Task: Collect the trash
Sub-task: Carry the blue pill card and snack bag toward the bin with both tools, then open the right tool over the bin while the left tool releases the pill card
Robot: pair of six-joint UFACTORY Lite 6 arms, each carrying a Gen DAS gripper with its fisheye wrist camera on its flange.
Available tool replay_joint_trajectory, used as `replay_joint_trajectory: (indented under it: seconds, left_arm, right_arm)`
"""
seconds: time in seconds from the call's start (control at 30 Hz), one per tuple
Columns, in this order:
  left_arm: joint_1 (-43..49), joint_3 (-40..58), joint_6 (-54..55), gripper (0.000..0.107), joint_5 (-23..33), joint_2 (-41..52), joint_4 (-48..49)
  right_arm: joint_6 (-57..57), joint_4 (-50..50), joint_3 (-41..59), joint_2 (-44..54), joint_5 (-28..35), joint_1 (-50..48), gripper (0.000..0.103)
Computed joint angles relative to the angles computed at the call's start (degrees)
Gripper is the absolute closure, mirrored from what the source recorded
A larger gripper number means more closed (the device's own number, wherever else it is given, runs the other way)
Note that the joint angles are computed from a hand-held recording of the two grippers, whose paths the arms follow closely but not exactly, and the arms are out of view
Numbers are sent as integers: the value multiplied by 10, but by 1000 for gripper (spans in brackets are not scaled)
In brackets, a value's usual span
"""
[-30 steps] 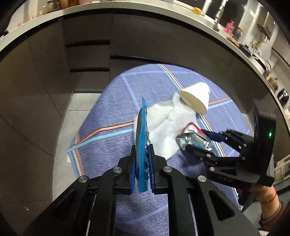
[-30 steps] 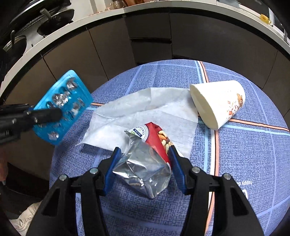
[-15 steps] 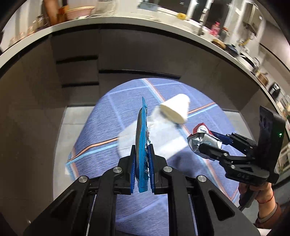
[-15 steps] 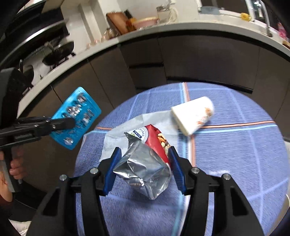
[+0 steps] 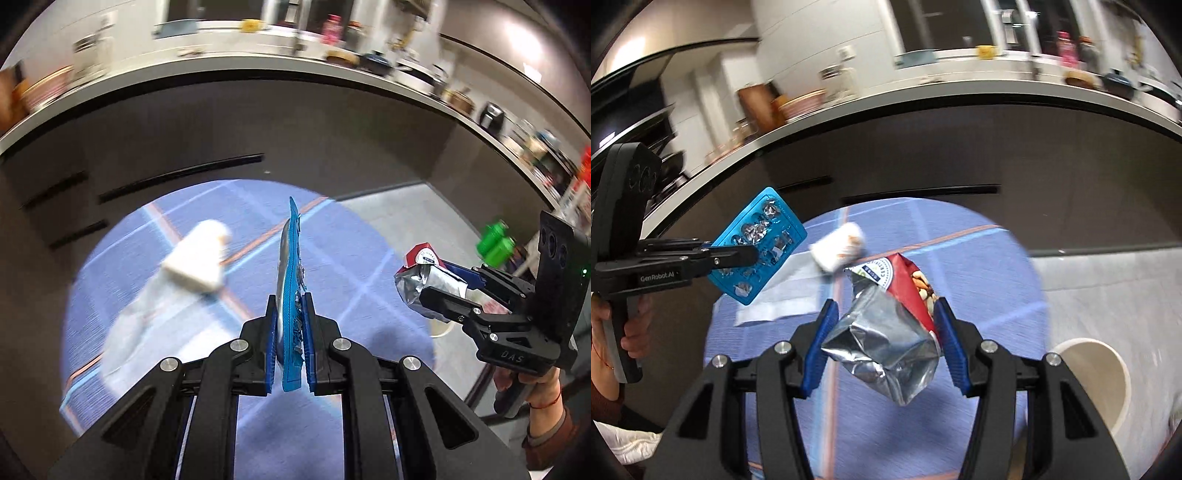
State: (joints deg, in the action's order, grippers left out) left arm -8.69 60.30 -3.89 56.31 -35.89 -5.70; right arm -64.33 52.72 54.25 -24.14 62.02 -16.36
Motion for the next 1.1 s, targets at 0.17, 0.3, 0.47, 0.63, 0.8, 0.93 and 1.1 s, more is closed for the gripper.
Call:
replay_joint_trajectory:
  seconds: [0.17,0.3,0.47,0.63,0.8,0.93,1.1]
  left_arm:
    - [-184,53,-135,96,-81,132,68]
    - [-250,112,-148,96,-135,245,56]
    - [-300,216,-106,96,-180,404,-4]
    - [-329,325,-48,96,-194,555,-64]
    - [-336,467,-15,96,-160,715,-102]
    - [-333,580,1,95,-125,831,-113]
    - [-336,699,-17,95,-93,942,-92]
  right_arm:
    - [-95,3,15,49,56,-175,49]
    - [-151,4,42,120,66,-277,49]
    - [-188,1,83,216,48,-359,49]
    - [-215,-4,96,288,-6,-382,49]
    - [-236,-18,96,356,-73,-376,49]
    - [-244,-27,104,423,-126,-358,49]
    - [-258,-14,119,475,-145,-350,49]
